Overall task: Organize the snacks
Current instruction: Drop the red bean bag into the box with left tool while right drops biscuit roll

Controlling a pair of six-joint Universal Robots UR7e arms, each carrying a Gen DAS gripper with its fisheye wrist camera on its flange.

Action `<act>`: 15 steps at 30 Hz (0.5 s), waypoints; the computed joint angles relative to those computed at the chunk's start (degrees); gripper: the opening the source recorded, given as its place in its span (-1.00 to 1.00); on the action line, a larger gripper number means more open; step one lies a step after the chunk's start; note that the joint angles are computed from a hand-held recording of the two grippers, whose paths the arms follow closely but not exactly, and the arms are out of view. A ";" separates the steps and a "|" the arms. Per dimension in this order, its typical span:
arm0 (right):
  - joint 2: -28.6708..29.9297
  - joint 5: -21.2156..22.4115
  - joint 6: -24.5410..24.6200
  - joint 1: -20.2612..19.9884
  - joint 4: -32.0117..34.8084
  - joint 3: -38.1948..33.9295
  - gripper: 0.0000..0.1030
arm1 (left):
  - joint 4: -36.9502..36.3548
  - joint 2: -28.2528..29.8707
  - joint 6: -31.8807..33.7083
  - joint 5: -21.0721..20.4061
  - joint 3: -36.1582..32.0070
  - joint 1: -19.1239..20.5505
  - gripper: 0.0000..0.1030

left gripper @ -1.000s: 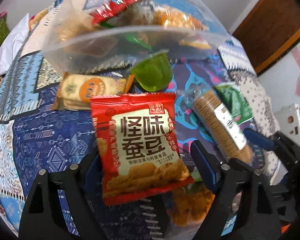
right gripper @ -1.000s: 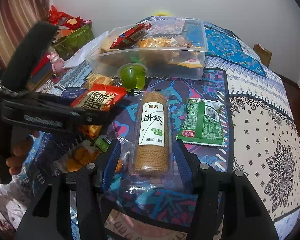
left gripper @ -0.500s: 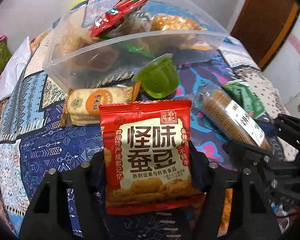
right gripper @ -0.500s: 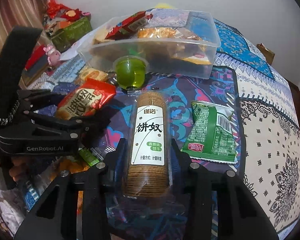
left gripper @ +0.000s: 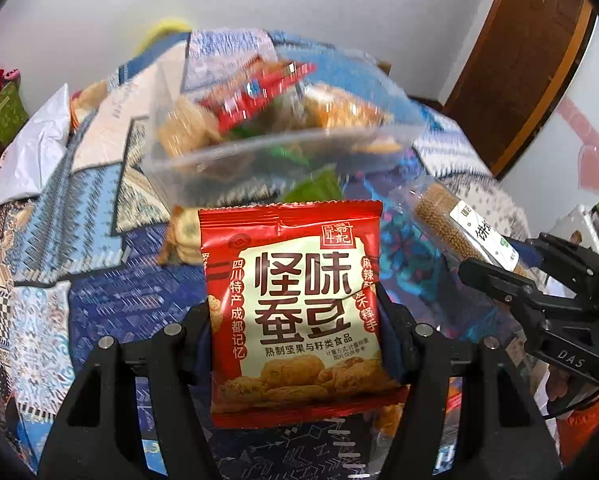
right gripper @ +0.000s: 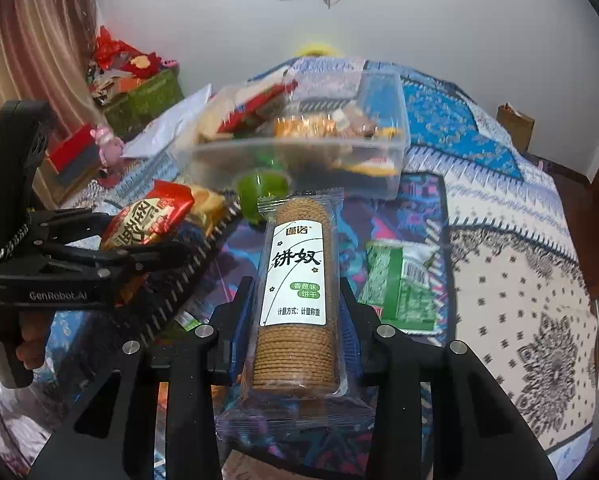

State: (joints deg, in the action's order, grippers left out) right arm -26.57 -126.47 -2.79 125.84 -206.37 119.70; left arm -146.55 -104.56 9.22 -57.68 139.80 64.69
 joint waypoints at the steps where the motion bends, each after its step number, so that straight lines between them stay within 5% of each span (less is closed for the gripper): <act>1: -0.16 -0.26 -0.19 0.22 -0.04 -0.25 -0.31 | -0.01 -0.72 -0.02 0.09 -0.18 -0.46 0.25; 6: -1.22 -1.09 -1.56 1.26 -1.03 -2.09 -0.31 | -1.76 -2.18 0.79 0.83 -1.62 -2.23 0.25; 15: -0.57 -0.94 -5.44 0.85 -1.43 -8.70 -0.31 | -7.30 3.98 2.97 1.27 -8.06 -1.11 0.25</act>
State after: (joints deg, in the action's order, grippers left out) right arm -27.14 -127.41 -8.23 126.69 -207.81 111.00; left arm -153.86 -100.57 12.18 -56.41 131.74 63.57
